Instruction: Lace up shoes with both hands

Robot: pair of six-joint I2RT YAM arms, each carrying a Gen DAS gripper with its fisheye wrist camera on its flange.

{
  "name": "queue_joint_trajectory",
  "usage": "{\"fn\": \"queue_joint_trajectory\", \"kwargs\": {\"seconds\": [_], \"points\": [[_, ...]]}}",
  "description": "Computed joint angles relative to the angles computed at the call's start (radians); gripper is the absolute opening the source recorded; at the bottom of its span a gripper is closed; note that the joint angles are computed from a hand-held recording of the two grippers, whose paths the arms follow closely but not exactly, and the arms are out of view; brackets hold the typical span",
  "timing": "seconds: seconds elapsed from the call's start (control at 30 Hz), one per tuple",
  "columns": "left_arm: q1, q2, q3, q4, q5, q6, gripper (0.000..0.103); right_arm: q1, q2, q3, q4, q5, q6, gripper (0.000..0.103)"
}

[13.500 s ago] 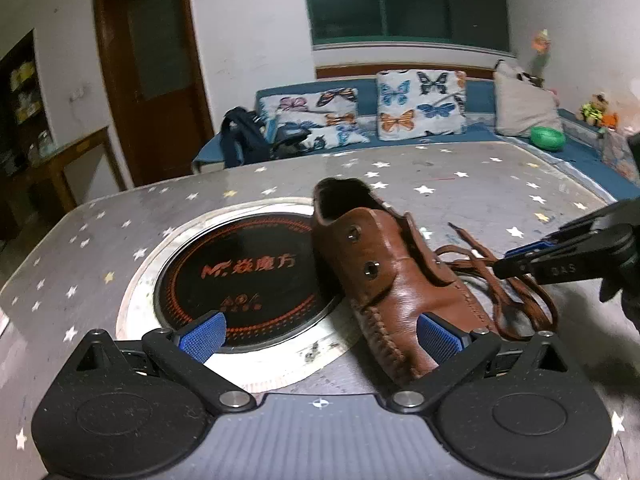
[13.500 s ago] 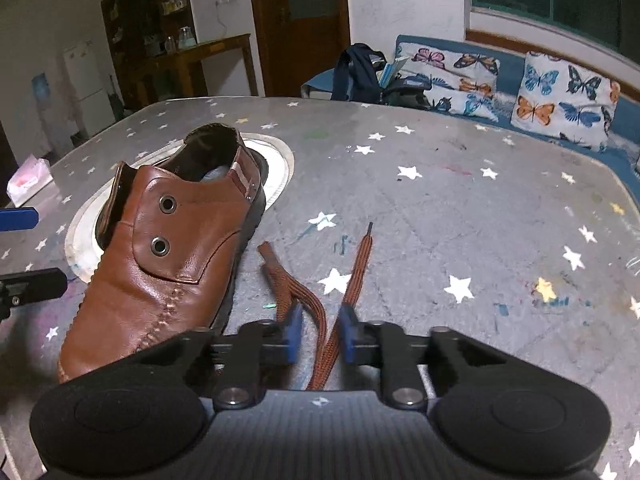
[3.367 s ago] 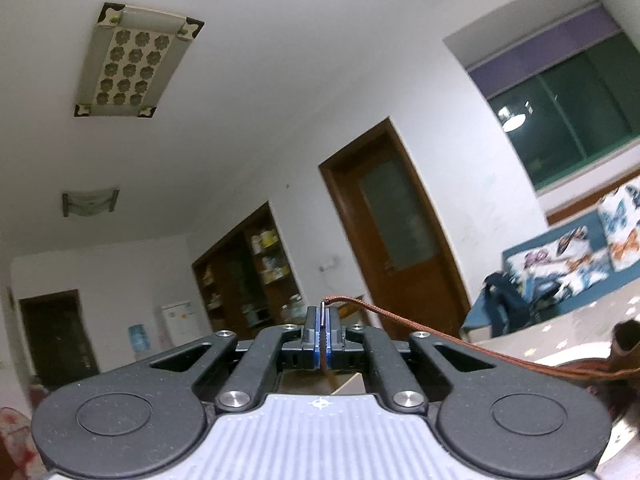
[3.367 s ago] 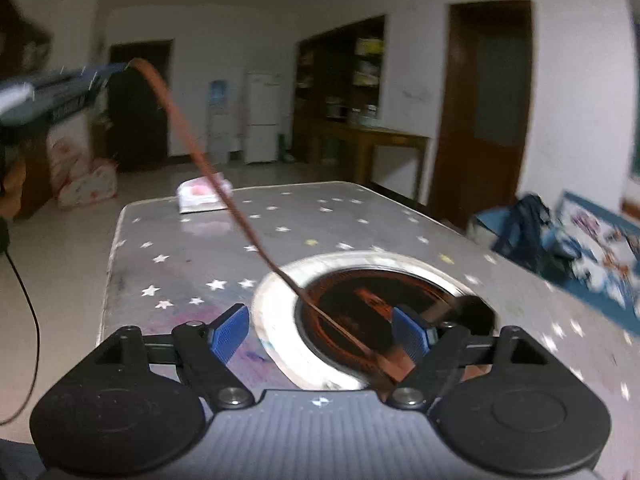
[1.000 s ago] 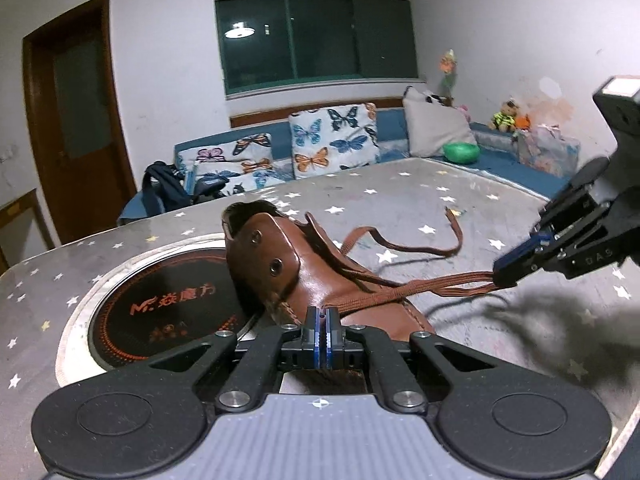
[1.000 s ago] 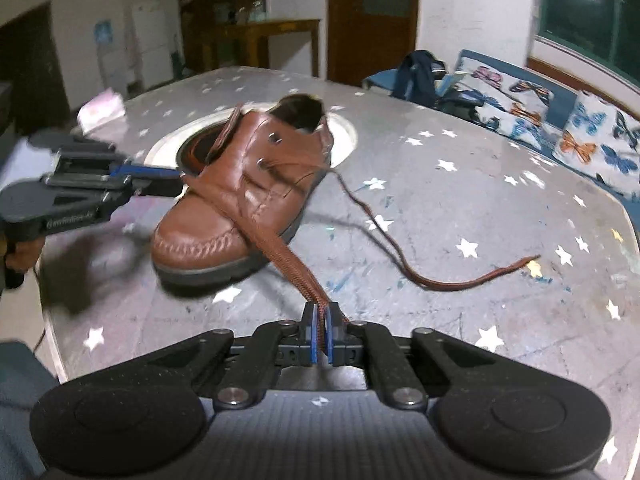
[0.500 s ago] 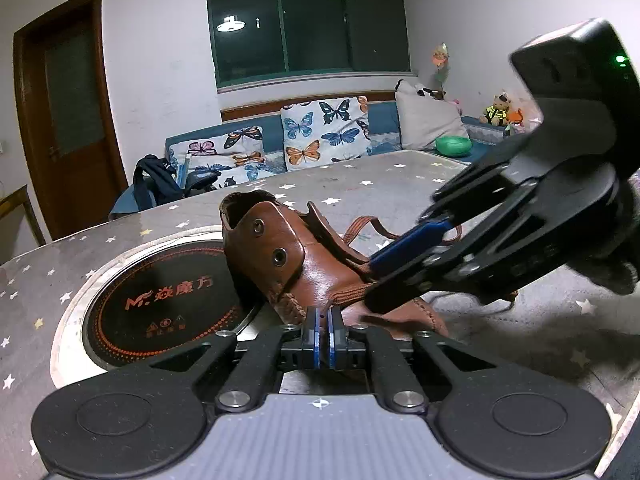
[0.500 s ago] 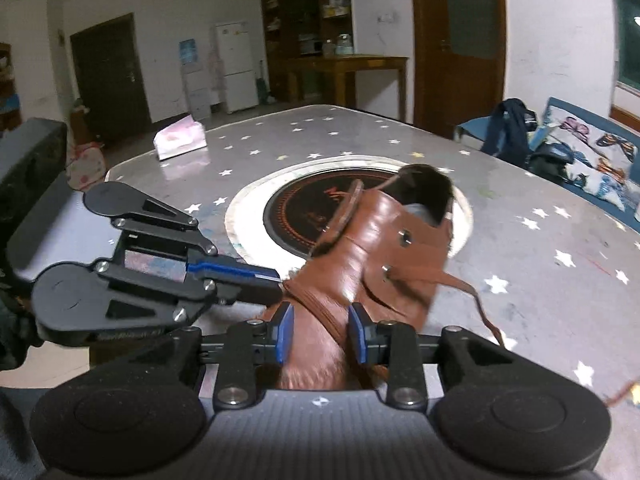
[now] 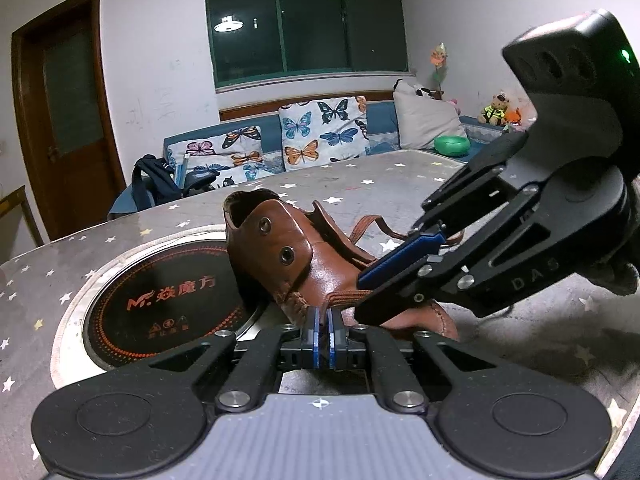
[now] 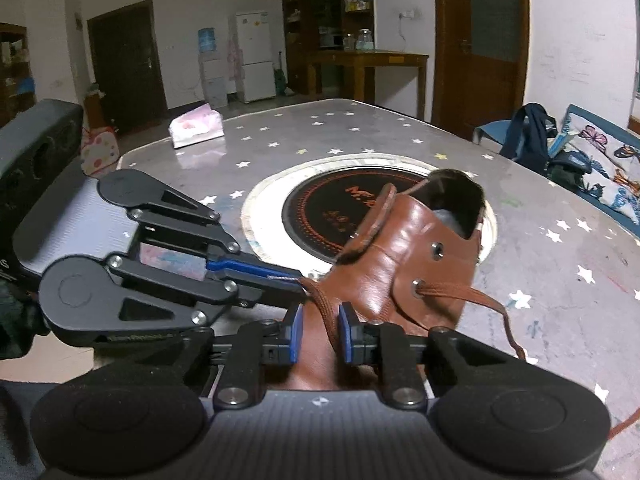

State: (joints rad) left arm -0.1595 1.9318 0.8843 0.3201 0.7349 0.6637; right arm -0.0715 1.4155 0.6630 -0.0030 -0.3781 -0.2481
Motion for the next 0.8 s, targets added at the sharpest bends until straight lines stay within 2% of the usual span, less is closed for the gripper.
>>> {"fn": "queue_joint_trajectory", "kwargs": {"seconds": [0.23, 0.3, 0.4, 0.53, 0.7, 0.73, 0.8], "points": [[0.011, 0.012, 0.017, -0.012, 0.018, 0.006, 0.004, 0.005, 0.037, 0.014, 0.023, 0.001, 0.01, 0.02], [0.012, 0.016, 0.022, -0.012, 0.013, 0.004, 0.004, 0.008, 0.025, 0.007, 0.015, 0.006, 0.0, 0.019], [0.011, 0.022, 0.031, -0.022, 0.008, 0.004, 0.005, 0.009, 0.015, -0.002, 0.016, 0.025, 0.015, 0.011], [0.013, 0.018, 0.028, -0.026, 0.028, 0.018, 0.005, 0.019, 0.027, -0.002, 0.031, 0.044, 0.032, 0.012], [0.007, 0.016, 0.034, -0.033, 0.003, 0.018, 0.006, 0.038, 0.017, -0.019, 0.052, 0.075, 0.04, 0.009], [0.009, 0.016, 0.036, -0.033, -0.002, 0.016, 0.007, 0.041, 0.01, -0.029, 0.06, 0.081, 0.04, 0.005], [0.013, 0.014, 0.033, -0.02, -0.014, 0.011, 0.017, 0.049, -0.017, -0.055, 0.075, 0.101, 0.041, 0.002]]}}
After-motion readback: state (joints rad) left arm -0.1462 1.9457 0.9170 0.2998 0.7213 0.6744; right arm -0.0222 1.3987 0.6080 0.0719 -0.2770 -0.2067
